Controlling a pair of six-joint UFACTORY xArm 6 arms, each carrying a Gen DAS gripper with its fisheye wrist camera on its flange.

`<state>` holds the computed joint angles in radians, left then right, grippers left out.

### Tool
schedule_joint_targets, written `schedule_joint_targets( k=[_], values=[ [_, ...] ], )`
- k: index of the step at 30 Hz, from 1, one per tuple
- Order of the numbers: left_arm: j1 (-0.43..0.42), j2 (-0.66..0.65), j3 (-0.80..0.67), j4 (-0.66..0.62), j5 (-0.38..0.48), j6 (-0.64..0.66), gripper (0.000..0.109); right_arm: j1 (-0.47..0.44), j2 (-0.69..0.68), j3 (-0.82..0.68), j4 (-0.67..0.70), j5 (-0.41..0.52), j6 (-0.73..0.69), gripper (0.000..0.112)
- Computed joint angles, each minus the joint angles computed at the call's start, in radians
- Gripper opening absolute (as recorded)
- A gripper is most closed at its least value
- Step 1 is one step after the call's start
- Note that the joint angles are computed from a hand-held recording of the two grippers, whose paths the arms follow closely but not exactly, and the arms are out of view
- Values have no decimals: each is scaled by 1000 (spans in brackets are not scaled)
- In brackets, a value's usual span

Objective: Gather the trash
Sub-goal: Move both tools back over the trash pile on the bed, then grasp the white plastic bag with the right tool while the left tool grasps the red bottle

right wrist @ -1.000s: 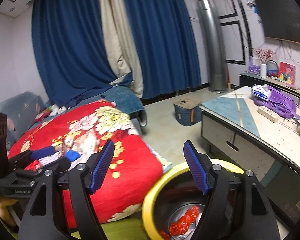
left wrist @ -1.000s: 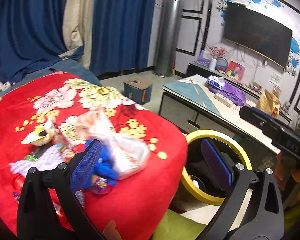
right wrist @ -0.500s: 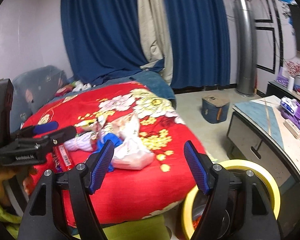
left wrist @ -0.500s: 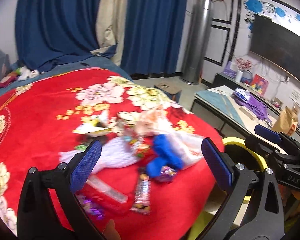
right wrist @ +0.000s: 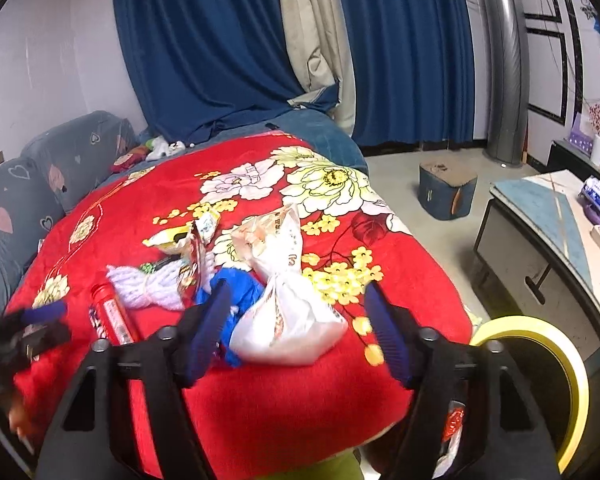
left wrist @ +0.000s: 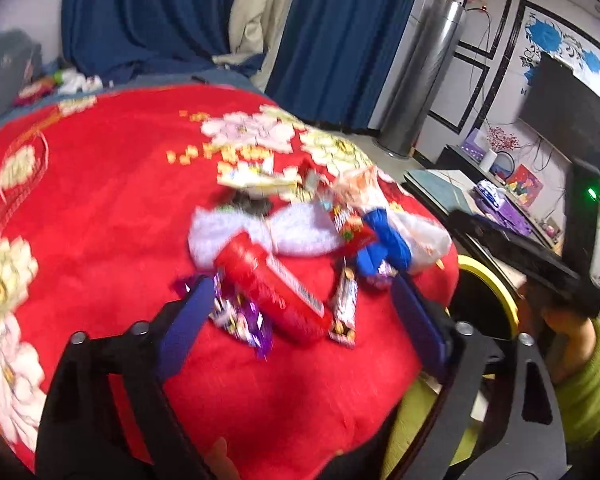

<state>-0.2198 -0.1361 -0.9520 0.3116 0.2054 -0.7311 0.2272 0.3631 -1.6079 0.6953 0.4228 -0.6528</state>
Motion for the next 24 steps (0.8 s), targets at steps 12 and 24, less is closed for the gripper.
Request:
schedule_joint_targets(
  k=[12, 24],
  values=[
    [-51, 100, -47, -473, 35, 281, 61, -20, 92, -94, -32, 111, 79, 44],
    [-32, 187, -129, -419, 68, 176, 55, -35, 92, -70, 85, 130, -3, 12]
  ],
)
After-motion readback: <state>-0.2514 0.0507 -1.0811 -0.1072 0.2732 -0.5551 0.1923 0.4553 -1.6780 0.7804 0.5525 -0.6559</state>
